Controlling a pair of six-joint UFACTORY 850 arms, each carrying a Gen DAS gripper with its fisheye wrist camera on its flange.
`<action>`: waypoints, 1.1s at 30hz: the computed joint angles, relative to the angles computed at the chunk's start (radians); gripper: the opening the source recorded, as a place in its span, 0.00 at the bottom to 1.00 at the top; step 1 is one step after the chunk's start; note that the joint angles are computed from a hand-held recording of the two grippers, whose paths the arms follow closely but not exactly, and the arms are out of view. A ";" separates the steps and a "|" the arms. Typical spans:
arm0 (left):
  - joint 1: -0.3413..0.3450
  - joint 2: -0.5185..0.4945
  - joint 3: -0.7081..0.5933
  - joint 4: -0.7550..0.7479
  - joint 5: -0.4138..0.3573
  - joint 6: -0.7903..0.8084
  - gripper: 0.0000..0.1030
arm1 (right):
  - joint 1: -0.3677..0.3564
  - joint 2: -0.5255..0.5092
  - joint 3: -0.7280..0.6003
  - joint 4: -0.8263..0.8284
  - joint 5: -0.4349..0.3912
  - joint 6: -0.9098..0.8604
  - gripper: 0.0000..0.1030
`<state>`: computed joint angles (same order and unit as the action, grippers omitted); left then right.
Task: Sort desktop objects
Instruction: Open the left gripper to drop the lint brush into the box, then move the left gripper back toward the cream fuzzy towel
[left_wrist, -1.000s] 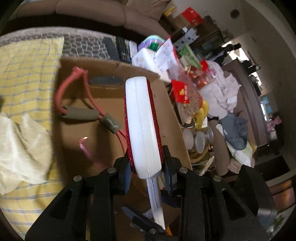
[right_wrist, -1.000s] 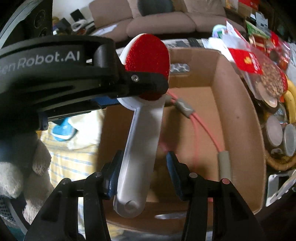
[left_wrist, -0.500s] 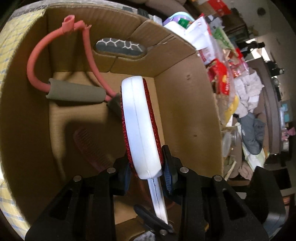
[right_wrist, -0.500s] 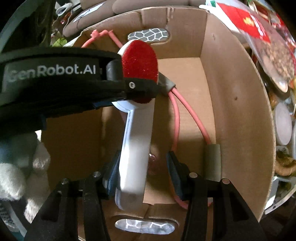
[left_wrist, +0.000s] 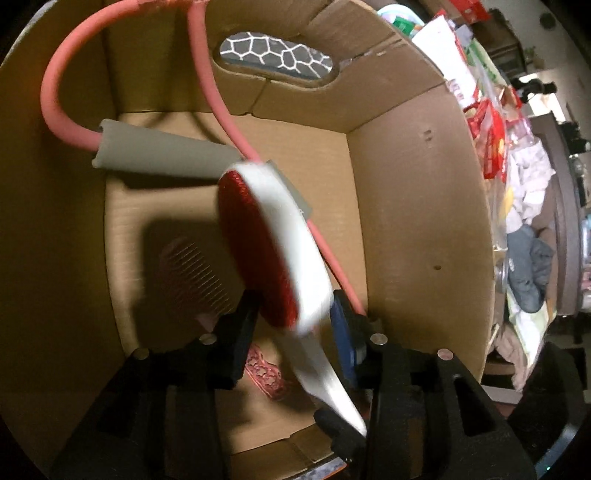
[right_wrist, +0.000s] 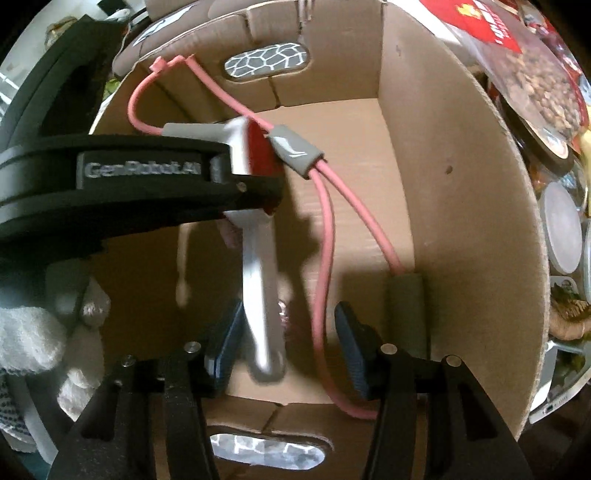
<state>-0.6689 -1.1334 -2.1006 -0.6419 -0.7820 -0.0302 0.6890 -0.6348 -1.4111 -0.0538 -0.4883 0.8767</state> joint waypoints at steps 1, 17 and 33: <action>0.000 0.004 0.002 0.003 0.001 0.003 0.39 | -0.002 0.001 0.004 0.002 0.003 0.000 0.50; 0.011 0.190 0.187 -0.017 0.066 0.132 0.58 | 0.022 0.024 0.008 -0.116 -0.010 0.172 0.58; 0.049 0.484 0.542 -0.104 0.170 0.323 1.00 | 0.113 0.040 -0.042 -0.413 -0.111 0.528 0.86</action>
<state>-0.6197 -0.6497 -1.5587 -0.7461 -0.6120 0.2929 0.8018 -0.5945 -1.4530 -0.4667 -0.5991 1.4044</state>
